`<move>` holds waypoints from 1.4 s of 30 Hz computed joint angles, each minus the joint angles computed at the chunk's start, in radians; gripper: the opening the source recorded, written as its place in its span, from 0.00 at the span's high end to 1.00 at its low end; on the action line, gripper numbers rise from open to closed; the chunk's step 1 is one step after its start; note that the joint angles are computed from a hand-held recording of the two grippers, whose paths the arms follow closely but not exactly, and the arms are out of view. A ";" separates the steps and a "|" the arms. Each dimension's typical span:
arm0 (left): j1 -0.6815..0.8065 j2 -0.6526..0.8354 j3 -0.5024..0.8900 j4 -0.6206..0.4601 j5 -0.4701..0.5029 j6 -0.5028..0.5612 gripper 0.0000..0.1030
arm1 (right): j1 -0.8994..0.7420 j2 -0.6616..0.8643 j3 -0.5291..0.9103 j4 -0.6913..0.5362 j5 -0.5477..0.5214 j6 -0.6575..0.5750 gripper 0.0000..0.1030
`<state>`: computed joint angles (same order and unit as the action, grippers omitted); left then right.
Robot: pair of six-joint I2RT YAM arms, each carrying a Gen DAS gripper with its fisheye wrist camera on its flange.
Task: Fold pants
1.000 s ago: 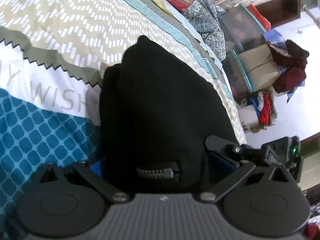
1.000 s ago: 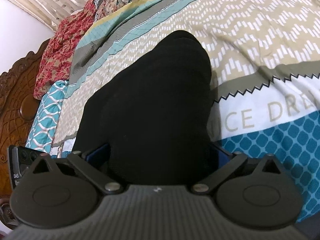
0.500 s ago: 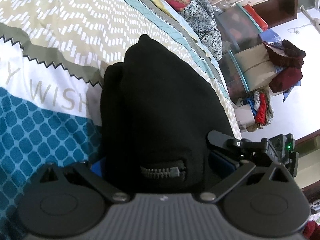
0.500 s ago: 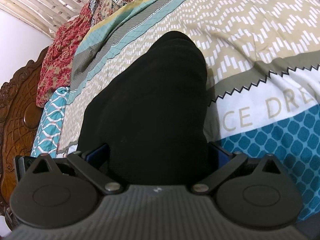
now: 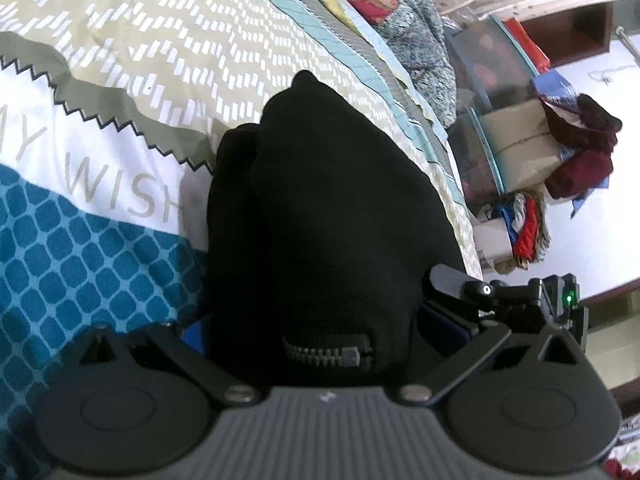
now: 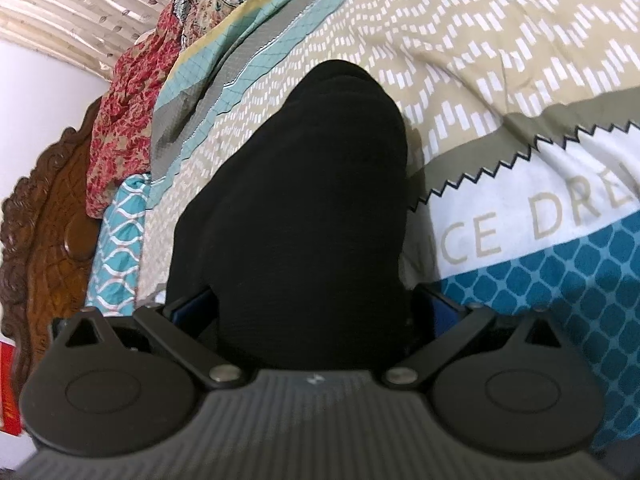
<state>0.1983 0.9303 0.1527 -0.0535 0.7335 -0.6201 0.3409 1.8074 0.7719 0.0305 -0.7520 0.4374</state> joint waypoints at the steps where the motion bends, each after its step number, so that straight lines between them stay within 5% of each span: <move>1: -0.006 0.000 0.001 0.003 -0.012 -0.010 0.00 | -0.009 0.008 0.003 0.000 -0.016 0.009 0.00; 5: -0.050 -0.025 -0.005 0.013 -0.063 -0.046 0.02 | -0.013 -0.001 0.000 -0.006 -0.026 0.037 0.00; 6: -0.061 -0.037 -0.007 0.009 -0.081 -0.056 0.09 | -0.005 -0.014 -0.009 -0.003 -0.014 0.037 0.00; 8: -0.102 -0.064 -0.001 -0.021 -0.150 -0.072 0.26 | 0.020 -0.028 -0.007 -0.030 0.002 0.000 0.29; 14: -0.114 -0.213 0.011 -0.145 -0.180 -0.072 0.53 | 0.076 -0.126 -0.025 -0.080 0.082 -0.036 0.45; 17: -0.159 -0.309 0.078 -0.262 -0.251 -0.086 0.55 | 0.100 -0.198 -0.048 -0.053 0.090 -0.051 0.47; 22: -0.061 -0.333 0.197 -0.319 -0.212 -0.040 0.56 | 0.095 -0.240 -0.035 0.055 0.035 0.003 0.47; 28: 0.070 -0.043 0.409 -0.189 -0.183 0.114 0.56 | 0.119 -0.086 0.159 0.202 0.047 0.010 0.48; 35: 0.109 0.410 0.689 0.001 -0.259 0.167 0.56 | 0.140 0.304 0.578 0.328 0.095 0.073 0.48; 38: 0.115 0.587 0.783 0.054 -0.290 0.154 0.56 | 0.145 0.482 0.778 0.305 0.106 0.075 0.48; 42: 0.126 0.831 0.896 0.069 -0.301 0.156 0.56 | 0.151 0.706 1.071 0.130 0.145 0.058 0.48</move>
